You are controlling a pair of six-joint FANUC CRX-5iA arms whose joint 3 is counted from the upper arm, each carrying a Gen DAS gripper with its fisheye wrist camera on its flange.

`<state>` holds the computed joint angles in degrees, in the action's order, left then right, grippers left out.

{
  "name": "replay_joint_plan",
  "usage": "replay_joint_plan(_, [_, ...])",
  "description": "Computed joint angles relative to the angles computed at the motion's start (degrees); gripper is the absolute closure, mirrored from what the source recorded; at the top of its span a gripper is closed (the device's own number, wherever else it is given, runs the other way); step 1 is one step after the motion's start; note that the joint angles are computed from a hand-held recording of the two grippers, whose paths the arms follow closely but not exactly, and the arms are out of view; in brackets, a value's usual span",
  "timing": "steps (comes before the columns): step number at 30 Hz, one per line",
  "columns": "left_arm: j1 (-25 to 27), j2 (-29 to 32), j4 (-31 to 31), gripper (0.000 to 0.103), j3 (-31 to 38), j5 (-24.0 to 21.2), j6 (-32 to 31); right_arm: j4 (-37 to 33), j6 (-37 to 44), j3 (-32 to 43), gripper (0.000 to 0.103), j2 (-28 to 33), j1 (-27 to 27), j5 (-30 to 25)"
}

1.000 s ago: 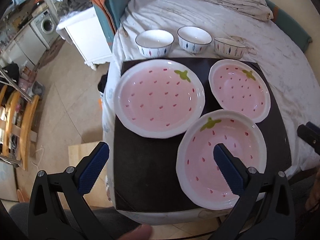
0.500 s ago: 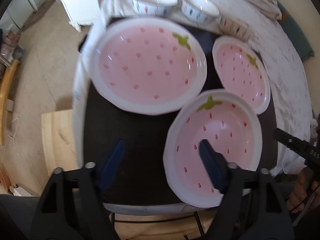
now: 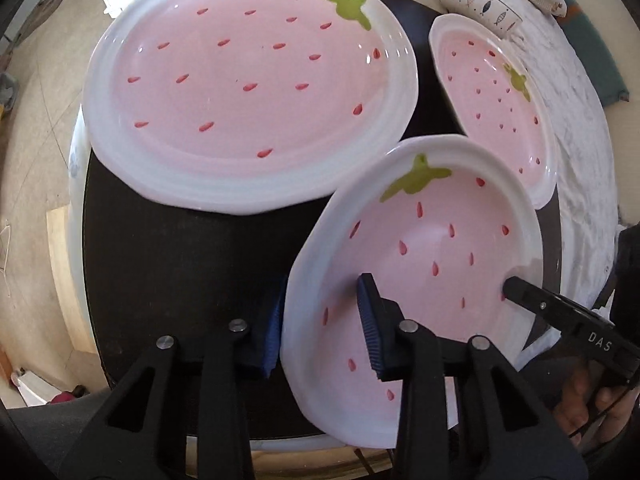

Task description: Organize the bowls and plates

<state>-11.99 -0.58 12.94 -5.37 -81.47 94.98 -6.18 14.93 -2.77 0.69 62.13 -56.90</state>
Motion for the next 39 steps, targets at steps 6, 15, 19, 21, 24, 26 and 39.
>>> replay_joint_plan(6, [0.2,0.0,0.6,0.072,-0.6,0.7,-0.1,-2.7,1.8,-0.7,0.085,0.0,-1.0,2.0])
replay_joint_plan(15, [0.0,-1.0,0.2,0.074,-1.2,1.2,-1.3,2.3,2.0,-1.0,0.081,-0.2,1.7,0.2])
replay_joint_plan(19, [-0.2,-2.8,0.2,0.076,-2.0,2.3,-0.7,4.4,1.2,-2.0,0.082,-1.6,3.3,-0.2])
replay_joint_plan(21, [0.0,-4.0,0.6,0.077,-2.2,2.9,-1.2,6.2,0.2,-2.7,0.083,-2.4,4.2,0.3])
replay_joint_plan(24, [1.1,-5.7,2.1,0.078,-3.0,3.6,-1.8,8.0,-1.3,-4.0,0.085,-4.1,4.8,1.7])
replay_joint_plan(26, [1.2,-6.7,1.9,0.079,-2.8,4.2,-2.2,9.2,-2.4,-4.7,0.085,-5.2,5.1,2.4])
replay_joint_plan(39, [5.2,-7.3,1.9,0.08,1.3,6.7,-0.5,12.5,1.3,1.9,0.087,-1.4,3.2,3.5])
